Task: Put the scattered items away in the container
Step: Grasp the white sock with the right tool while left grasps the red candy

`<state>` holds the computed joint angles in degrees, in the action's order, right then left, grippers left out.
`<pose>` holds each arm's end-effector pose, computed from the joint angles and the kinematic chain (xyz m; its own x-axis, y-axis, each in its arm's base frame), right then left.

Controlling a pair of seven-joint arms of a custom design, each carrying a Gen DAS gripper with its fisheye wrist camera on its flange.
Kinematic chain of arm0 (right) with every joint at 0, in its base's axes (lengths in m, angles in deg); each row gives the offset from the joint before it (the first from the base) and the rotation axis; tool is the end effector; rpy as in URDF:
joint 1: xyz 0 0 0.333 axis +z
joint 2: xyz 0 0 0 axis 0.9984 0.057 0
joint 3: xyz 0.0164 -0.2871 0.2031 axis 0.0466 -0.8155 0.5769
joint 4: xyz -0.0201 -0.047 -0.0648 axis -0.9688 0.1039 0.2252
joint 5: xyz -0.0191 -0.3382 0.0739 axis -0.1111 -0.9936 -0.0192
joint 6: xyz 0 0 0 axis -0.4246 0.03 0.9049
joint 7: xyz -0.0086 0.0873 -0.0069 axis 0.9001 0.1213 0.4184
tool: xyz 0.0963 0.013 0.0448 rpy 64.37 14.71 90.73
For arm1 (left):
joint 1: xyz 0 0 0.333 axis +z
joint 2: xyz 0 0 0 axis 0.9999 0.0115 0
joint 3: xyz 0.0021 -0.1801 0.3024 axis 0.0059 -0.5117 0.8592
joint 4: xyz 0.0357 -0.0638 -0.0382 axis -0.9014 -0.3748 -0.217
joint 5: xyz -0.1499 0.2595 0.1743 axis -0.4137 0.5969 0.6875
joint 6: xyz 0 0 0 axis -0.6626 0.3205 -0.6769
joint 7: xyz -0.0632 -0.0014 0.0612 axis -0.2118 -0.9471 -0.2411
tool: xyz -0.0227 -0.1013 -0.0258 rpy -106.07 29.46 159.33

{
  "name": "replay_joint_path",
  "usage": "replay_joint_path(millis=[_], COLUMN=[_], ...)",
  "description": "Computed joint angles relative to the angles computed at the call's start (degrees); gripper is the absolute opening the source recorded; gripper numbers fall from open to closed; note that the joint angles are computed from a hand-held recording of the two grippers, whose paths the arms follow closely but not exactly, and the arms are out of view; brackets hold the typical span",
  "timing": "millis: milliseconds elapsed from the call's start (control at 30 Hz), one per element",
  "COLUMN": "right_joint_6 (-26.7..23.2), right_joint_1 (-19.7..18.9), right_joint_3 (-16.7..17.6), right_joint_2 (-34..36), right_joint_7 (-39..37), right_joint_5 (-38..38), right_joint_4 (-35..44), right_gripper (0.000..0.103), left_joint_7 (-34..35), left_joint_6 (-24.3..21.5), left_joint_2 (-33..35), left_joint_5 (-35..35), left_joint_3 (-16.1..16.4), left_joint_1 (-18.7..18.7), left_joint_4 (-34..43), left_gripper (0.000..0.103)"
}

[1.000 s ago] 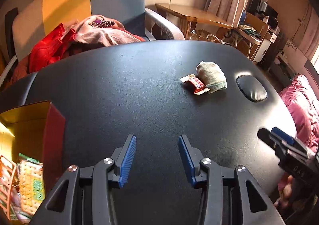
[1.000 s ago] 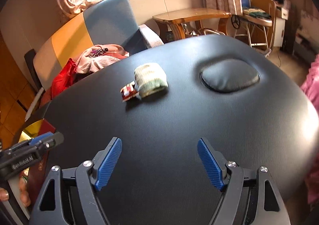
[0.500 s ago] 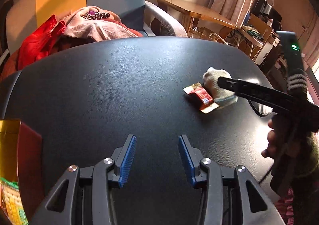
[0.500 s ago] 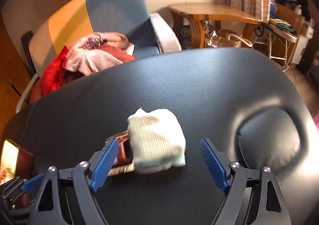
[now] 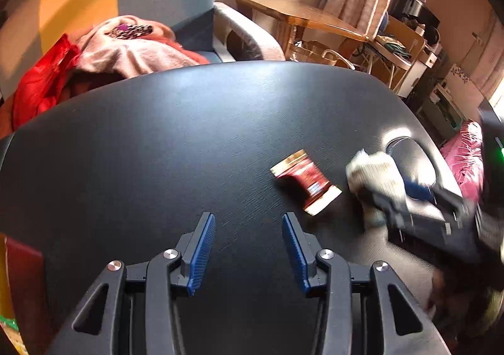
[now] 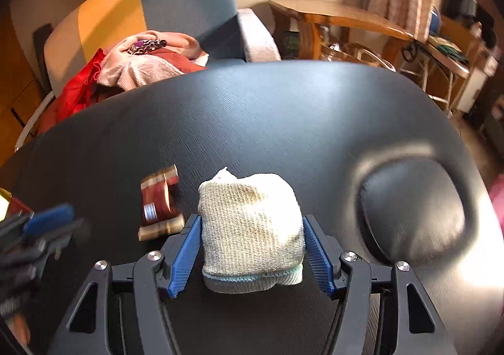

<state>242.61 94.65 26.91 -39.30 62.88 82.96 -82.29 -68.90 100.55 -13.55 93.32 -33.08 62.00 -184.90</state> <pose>0.5736 0.1544 0.4174 0.4856 -0.8706 -0.0789 -0.7449 -0.3649 -0.5586 0.4973 -0.3626 0.4306 0.2157 -0.9631 0.1608 -0.8126 -0.2684 -0.5174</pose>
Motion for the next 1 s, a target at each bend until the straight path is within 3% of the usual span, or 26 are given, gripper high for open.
replay_joint_path(millis=[133, 300, 500, 600, 667, 767, 1000], right_joint_6=[-0.53, -0.84, -2.61, -1.19, -0.11, 0.97, 0.79], right_joint_1=[-3.12, -2.82, -0.71, 0.10, 0.53, 0.84, 0.99], right_joint_3=[1.43, 0.45, -1.98, -2.14, -2.17, -2.15, -1.83], right_joint_2=[-3.36, -5.78, -5.34, -5.05, -5.04, -5.15, -7.53], right_joint_7=[-5.75, -13.29, -15.96, -17.23, -17.64, -17.75, -19.59], right_joint_5=[6.93, 16.11, 19.79, 20.43, 20.24, 19.58, 21.55], right_joint_4=[-4.27, -7.22, -6.73, -7.17, -7.55, -7.94, -10.42], right_gripper=[0.065, 0.066, 0.066, 0.068, 0.068, 0.066, 0.064], left_joint_7=[5.88, 10.43, 14.79, 14.72, 14.19, 13.53, 8.89], left_joint_6=[-1.43, -1.26, -10.49, -15.35, -15.23, -13.73, -5.39], left_joint_2=[4.11, 8.25, 13.35, 14.84, 14.49, 12.71, 4.03], left_joint_5=[-4.43, -10.97, -14.38, -14.58, -14.02, -11.94, -9.65], left_joint_3=[-0.91, -0.28, 1.41, 2.22, 2.49, 2.71, 1.23], left_joint_1=[0.83, 0.92, -1.45, -2.54, -2.71, -3.08, -1.73], left_joint_4=[6.07, 12.12, 21.76, 24.20, 23.06, 19.88, 4.88], left_gripper=[0.051, 0.054, 0.053, 0.045, 0.035, 0.034, 0.034])
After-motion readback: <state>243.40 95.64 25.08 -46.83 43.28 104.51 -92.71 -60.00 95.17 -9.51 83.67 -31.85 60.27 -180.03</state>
